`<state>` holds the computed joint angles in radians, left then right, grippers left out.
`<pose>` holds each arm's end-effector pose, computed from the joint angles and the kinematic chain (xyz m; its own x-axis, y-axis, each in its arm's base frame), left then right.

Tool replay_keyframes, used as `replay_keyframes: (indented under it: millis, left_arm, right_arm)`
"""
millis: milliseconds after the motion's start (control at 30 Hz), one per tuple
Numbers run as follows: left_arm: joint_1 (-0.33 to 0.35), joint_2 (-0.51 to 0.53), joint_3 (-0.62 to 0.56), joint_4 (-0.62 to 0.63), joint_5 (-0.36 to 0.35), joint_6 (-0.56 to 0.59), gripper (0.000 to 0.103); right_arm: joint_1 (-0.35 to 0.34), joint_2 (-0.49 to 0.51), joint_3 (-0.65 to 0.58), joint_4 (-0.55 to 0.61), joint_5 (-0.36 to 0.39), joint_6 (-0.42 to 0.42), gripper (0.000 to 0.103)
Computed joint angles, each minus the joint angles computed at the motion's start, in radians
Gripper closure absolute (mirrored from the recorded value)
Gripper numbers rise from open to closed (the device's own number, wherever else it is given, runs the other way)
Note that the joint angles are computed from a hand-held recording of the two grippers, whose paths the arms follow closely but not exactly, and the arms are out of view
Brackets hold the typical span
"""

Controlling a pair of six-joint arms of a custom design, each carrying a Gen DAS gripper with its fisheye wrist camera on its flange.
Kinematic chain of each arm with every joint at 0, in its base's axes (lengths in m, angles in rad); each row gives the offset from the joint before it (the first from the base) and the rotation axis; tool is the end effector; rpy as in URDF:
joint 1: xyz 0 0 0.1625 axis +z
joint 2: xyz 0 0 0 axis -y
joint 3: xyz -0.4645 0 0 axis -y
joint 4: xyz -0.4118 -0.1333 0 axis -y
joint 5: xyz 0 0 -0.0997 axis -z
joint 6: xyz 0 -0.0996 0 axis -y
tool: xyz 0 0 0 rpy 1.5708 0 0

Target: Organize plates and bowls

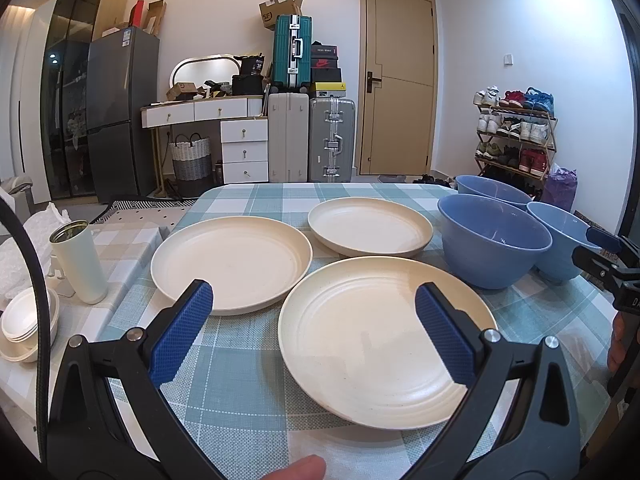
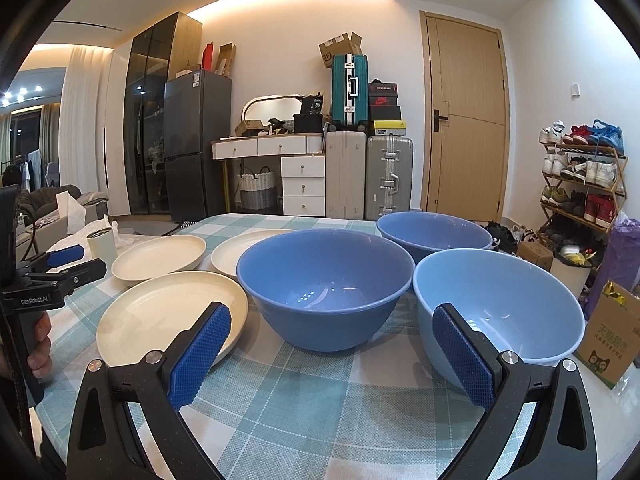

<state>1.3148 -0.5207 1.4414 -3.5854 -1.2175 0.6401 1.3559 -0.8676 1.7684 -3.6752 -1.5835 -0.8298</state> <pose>-0.0355 -0.7980 0.1115 -0.7210 0.2173 -0.6580 0.6818 0.3919 -0.6177 -0.0170 -0.6972 0.2513 -0.7142 -0.1070 0.6917 -0.6672 0.4026 -0.6267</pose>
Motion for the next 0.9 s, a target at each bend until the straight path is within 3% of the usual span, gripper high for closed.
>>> replay_keyframes:
  millis: [500,633,900]
  left_arm:
    - [0.013,-0.012,-0.004,0.011,-0.005,0.003,0.002]
    - [0.002,-0.013,-0.012,0.012,0.053,-0.013,0.002]
    - [0.0,-0.056,0.007,0.063,0.08,-0.07,0.002]
  right_arm:
    - [0.023,-0.005,-0.007,0.053,0.006,-0.033,0.0]
    - [0.041,-0.005,-0.009,0.078,-0.006,-0.042,0.0]
    - [0.08,0.005,-0.046,0.14,-0.046,-0.037,0.0]
